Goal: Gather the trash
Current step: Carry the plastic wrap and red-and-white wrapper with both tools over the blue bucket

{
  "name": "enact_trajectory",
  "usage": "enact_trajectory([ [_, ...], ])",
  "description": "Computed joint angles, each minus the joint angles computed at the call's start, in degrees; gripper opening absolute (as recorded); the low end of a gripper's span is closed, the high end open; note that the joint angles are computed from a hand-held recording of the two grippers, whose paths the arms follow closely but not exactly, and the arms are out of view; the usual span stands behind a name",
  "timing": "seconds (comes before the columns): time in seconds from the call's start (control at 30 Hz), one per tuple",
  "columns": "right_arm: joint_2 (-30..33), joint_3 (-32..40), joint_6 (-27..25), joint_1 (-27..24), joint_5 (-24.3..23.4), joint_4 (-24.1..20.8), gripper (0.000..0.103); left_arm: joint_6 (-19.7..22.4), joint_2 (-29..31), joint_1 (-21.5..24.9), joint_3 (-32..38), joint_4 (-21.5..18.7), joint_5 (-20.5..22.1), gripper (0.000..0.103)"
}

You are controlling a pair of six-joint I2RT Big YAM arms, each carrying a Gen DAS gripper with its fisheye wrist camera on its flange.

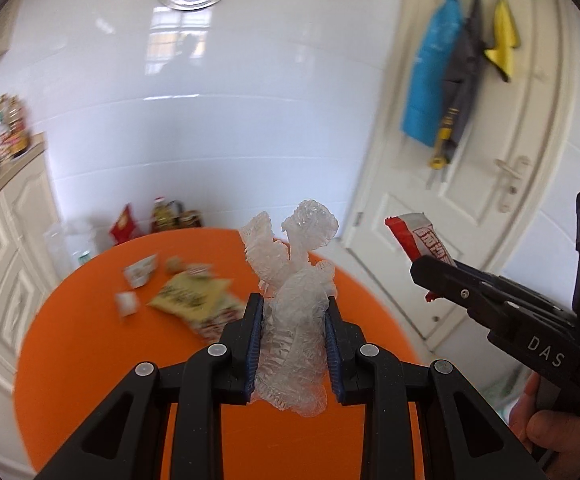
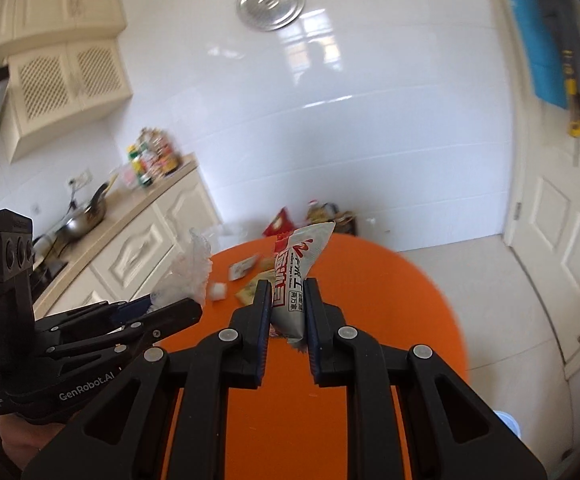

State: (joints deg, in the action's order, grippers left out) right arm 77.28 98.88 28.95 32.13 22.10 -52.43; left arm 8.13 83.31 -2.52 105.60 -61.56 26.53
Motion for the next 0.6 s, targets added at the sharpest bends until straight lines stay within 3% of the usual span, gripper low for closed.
enact_trajectory([
  [0.33, -14.0, -11.3, 6.7, -4.7, 7.8, -4.2, 0.015, 4.3, 5.1, -6.0, 5.4, -2.5, 5.1, 0.024],
  [0.6, -23.9, -21.7, 13.5, -13.6, 8.0, -10.7, 0.015, 8.8, 14.3, -11.7, 15.0, -12.4, 7.9, 0.024],
])
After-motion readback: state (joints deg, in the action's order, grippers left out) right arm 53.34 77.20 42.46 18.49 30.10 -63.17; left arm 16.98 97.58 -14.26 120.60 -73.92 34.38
